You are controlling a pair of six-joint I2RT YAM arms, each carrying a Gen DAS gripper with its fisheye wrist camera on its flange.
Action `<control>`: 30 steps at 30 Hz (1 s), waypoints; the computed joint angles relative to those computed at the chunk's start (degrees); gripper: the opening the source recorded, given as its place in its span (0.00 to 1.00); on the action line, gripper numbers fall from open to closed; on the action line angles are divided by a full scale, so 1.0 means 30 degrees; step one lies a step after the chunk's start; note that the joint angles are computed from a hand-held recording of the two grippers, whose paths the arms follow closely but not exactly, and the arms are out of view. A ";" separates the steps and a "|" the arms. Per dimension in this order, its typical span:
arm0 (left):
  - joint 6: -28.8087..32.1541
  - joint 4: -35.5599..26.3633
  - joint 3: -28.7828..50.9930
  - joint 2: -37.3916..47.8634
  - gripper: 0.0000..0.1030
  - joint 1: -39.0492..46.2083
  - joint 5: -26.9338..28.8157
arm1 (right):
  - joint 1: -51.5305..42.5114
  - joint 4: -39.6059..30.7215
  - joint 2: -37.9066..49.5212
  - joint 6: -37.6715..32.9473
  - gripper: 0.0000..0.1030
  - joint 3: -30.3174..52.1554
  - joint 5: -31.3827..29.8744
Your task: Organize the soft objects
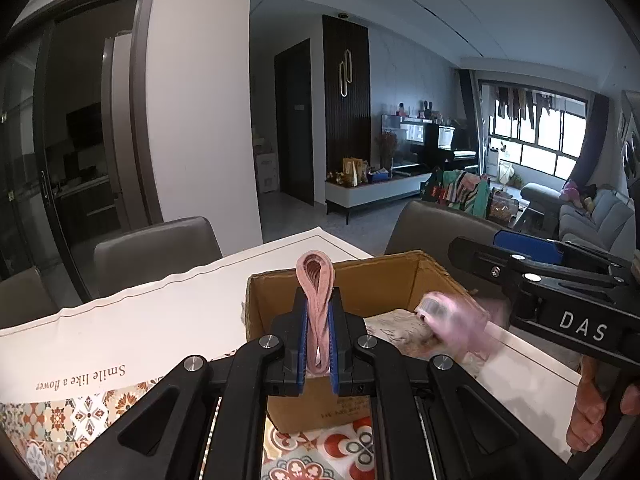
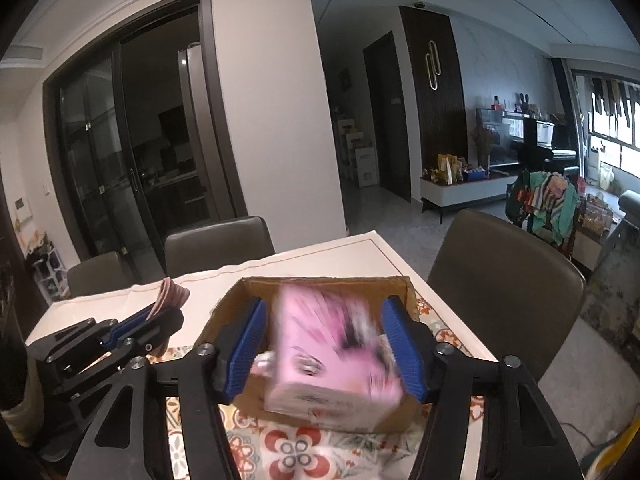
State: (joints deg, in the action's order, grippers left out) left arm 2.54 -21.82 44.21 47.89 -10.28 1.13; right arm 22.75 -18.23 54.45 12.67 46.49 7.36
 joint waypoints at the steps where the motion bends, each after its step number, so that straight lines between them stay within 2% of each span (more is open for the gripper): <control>1: -0.0017 0.0352 0.0045 0.0454 0.10 0.0142 0.0175 | -0.0088 0.0195 0.0205 -0.0051 0.59 -0.0003 -0.0065; 3: -0.0170 0.0769 0.0259 0.1362 0.10 0.0394 0.0420 | -0.0466 0.0875 0.1003 -0.0236 0.57 0.0162 -0.0541; 5: -0.0131 0.0768 0.0898 0.2790 0.10 0.0864 0.1424 | -0.0752 0.1190 0.2414 -0.0657 0.48 0.0770 -0.0975; 9: -0.0011 0.1053 0.1405 0.4405 0.10 0.1004 0.2067 | -0.1331 0.1277 0.4317 -0.0370 0.48 0.1648 -0.1487; 14: 0.0743 0.0384 0.2752 0.6330 0.13 0.0487 0.2338 | -0.1710 0.1307 0.4852 -0.0481 0.48 0.1798 -0.1224; 18: 0.1113 0.0098 0.3122 0.6824 0.44 0.0123 0.2242 | -0.1959 0.1109 0.4872 -0.0342 0.48 0.1791 -0.1035; 20: 0.1309 -0.0015 0.3171 0.6836 0.51 0.0032 0.2227 | -0.2004 0.0956 0.4825 -0.0279 0.48 0.1796 -0.0820; 21: 0.1355 -0.0059 0.3111 0.6713 0.58 -0.0085 0.2040 | -0.2050 0.0838 0.4741 -0.0303 0.48 0.1760 -0.0730; 30: 0.1527 -0.0611 0.2476 0.4700 0.75 -0.0477 0.1157 | -0.1855 -0.0177 0.3472 0.0097 0.49 0.1338 -0.0268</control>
State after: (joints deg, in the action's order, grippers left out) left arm 7.12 -23.65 51.64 61.99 -11.71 4.60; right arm 17.19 -18.76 64.86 12.96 50.50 6.55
